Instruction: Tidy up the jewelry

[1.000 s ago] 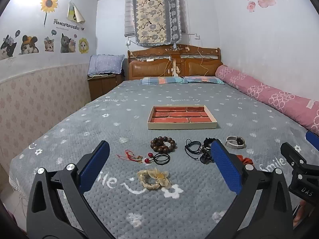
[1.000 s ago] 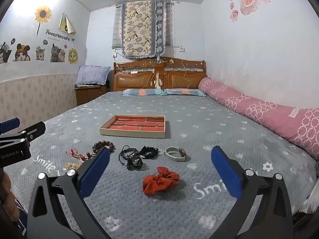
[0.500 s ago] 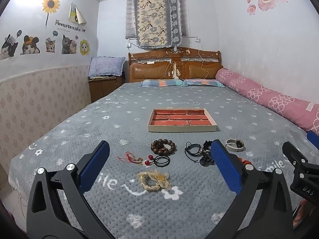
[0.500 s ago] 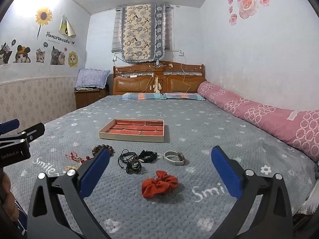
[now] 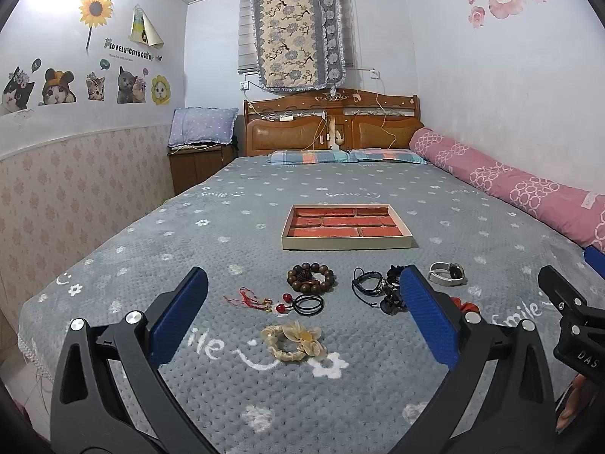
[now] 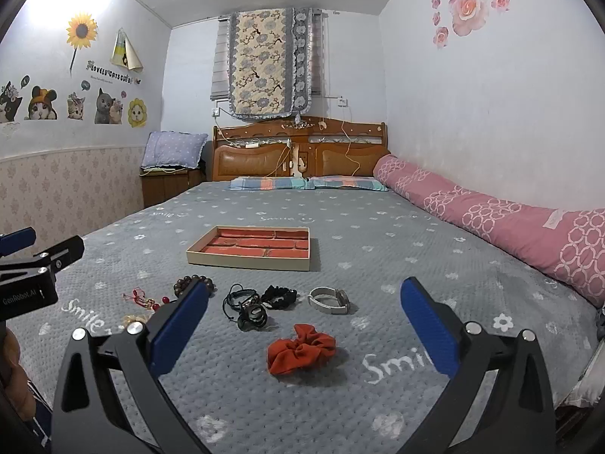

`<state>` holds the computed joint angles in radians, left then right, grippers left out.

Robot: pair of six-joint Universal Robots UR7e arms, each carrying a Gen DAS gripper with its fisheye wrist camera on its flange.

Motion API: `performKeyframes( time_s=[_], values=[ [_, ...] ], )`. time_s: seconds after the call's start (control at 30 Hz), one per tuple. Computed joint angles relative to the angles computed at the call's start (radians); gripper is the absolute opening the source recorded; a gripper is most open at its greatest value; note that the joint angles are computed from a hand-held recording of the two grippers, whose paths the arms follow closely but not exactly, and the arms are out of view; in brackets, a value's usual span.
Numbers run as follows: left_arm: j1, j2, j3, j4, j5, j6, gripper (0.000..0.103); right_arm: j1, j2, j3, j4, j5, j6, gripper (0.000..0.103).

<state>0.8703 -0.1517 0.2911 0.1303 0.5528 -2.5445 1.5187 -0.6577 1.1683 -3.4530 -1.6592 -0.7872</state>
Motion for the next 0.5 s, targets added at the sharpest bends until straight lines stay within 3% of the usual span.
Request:
performKeyframes(
  time_s=[0.5],
  values=[
    [0.002,0.024,-0.048,0.031,-0.003,-0.005,0.098,0.002,0.0,-0.002,0.01,-0.009,-0.001,0.099]
  ],
)
